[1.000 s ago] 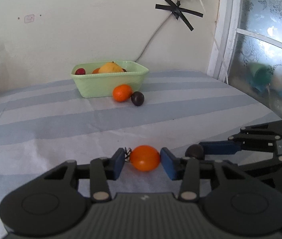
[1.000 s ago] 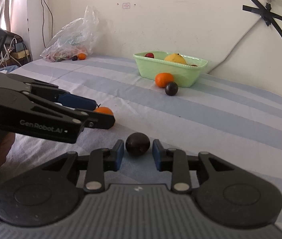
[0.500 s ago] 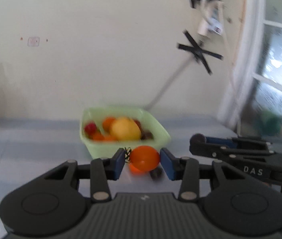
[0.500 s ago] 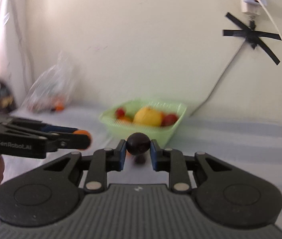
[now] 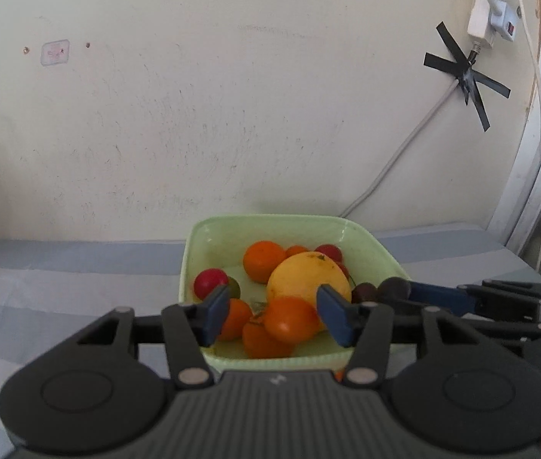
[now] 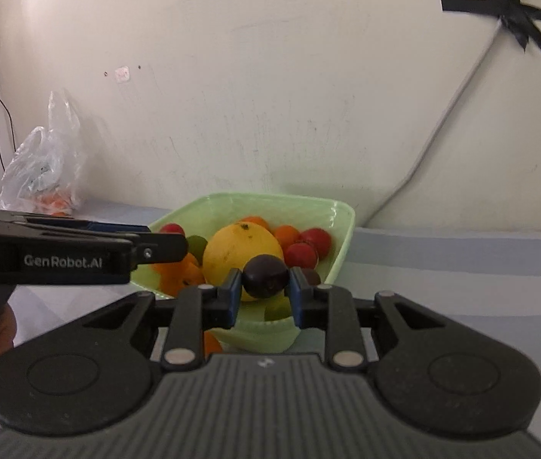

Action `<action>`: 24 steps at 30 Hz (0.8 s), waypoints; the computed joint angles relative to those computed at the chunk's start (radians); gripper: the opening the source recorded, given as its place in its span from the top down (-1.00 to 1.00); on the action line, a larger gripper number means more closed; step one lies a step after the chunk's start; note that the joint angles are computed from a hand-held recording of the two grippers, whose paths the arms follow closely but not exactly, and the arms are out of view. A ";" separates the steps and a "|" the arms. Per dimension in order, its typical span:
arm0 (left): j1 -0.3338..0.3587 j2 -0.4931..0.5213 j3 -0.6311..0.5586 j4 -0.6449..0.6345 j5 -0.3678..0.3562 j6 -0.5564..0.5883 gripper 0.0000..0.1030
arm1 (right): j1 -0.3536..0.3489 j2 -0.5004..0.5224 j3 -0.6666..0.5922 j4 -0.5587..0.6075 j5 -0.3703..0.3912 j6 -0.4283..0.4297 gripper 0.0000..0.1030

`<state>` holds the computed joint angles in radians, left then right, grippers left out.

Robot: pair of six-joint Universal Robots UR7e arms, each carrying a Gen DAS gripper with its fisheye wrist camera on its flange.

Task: Organize fruits
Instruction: 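Withdraw the left gripper from the basket toward the last orange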

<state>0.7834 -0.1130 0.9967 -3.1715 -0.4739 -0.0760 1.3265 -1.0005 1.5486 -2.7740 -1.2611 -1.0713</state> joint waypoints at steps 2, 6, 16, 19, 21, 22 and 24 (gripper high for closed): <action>-0.013 -0.009 0.030 -0.065 -0.001 0.031 -0.01 | -0.011 -0.022 0.012 0.003 0.028 0.013 0.43; -0.047 -0.060 0.155 -0.194 -0.031 0.026 -0.01 | -0.048 -0.092 0.058 0.050 0.089 -0.012 0.41; -0.023 -0.029 0.096 0.127 -0.077 -0.188 -0.10 | -0.054 -0.131 0.120 0.147 -0.032 -0.141 0.31; -0.015 -0.014 0.075 0.166 -0.073 -0.225 -0.18 | -0.033 -0.107 0.112 0.138 -0.066 -0.142 0.08; -0.008 -0.008 0.068 0.162 -0.083 -0.234 -0.18 | -0.027 -0.097 0.111 0.132 -0.075 -0.148 0.07; -0.006 -0.009 0.072 0.149 -0.092 -0.230 -0.10 | -0.024 -0.091 0.109 0.131 -0.082 -0.147 0.09; 0.001 -0.015 0.079 0.124 -0.132 -0.222 0.22 | -0.023 -0.090 0.108 0.131 -0.089 -0.151 0.15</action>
